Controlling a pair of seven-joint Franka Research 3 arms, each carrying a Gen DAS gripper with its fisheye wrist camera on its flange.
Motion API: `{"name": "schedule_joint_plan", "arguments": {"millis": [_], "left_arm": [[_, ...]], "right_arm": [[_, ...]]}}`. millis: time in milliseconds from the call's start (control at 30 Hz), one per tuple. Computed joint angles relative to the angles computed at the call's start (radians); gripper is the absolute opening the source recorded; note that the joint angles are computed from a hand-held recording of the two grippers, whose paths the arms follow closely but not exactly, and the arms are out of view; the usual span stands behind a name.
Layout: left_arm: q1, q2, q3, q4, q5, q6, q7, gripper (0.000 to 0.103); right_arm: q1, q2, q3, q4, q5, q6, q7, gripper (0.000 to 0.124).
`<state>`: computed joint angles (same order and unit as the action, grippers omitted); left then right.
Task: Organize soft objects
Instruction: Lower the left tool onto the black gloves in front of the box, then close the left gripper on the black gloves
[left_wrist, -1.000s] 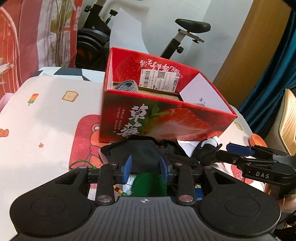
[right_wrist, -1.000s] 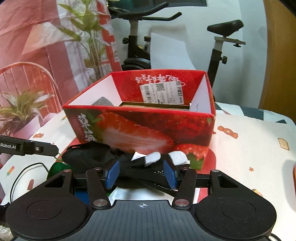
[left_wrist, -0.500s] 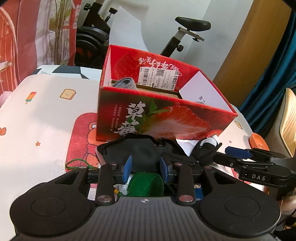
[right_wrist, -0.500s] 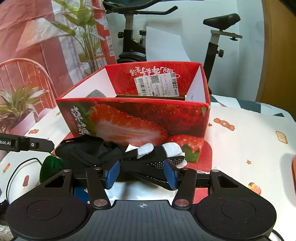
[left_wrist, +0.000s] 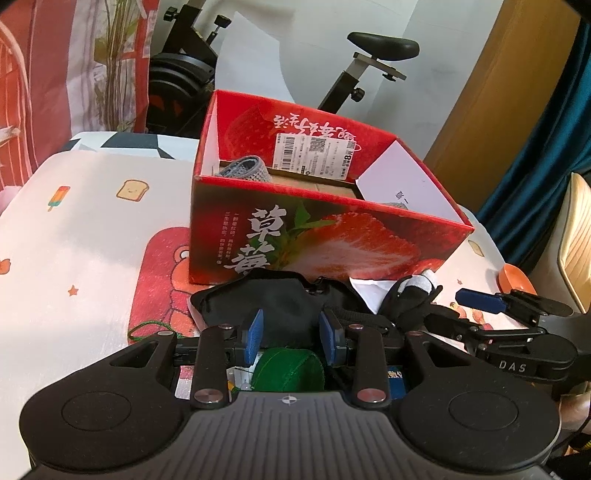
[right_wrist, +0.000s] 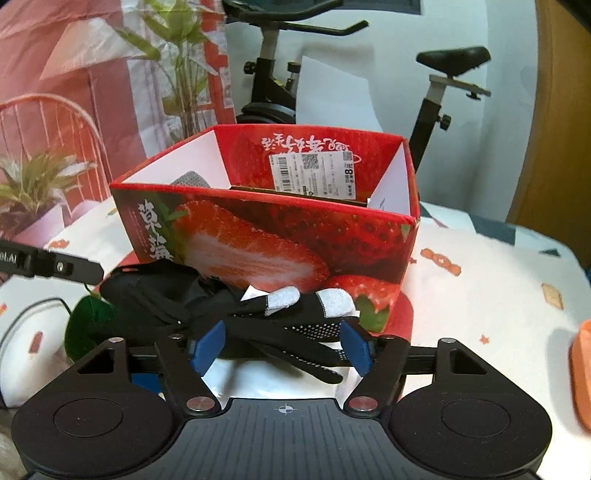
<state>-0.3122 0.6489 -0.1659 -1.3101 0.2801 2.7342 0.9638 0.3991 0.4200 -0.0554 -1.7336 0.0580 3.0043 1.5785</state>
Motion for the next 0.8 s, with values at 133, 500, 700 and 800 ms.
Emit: {"name": "schedule_joint_plan", "arguments": {"millis": [133,500,700,800], "left_arm": [[-0.003,0.020,-0.005,0.036,-0.002,-0.021,0.020,0.035],[-0.017,0.074,-0.003,0.122,-0.014,-0.066,0.039,0.035],[-0.022,0.081,0.005,0.136,-0.016,-0.066,0.028,0.035],[-0.012,0.085,-0.013,0.142,-0.031,-0.061,0.048,0.038]], "right_arm": [[0.036,0.006,-0.043,0.004,-0.061,-0.004,-0.008,0.077],[-0.018,0.095,0.019,0.109,-0.058,-0.030,-0.110,0.077],[-0.126,0.136,0.146,0.184,0.143,-0.115,-0.183,0.052],[-0.149,0.148,0.165,0.208,0.219,-0.139,-0.187,0.039]]}}
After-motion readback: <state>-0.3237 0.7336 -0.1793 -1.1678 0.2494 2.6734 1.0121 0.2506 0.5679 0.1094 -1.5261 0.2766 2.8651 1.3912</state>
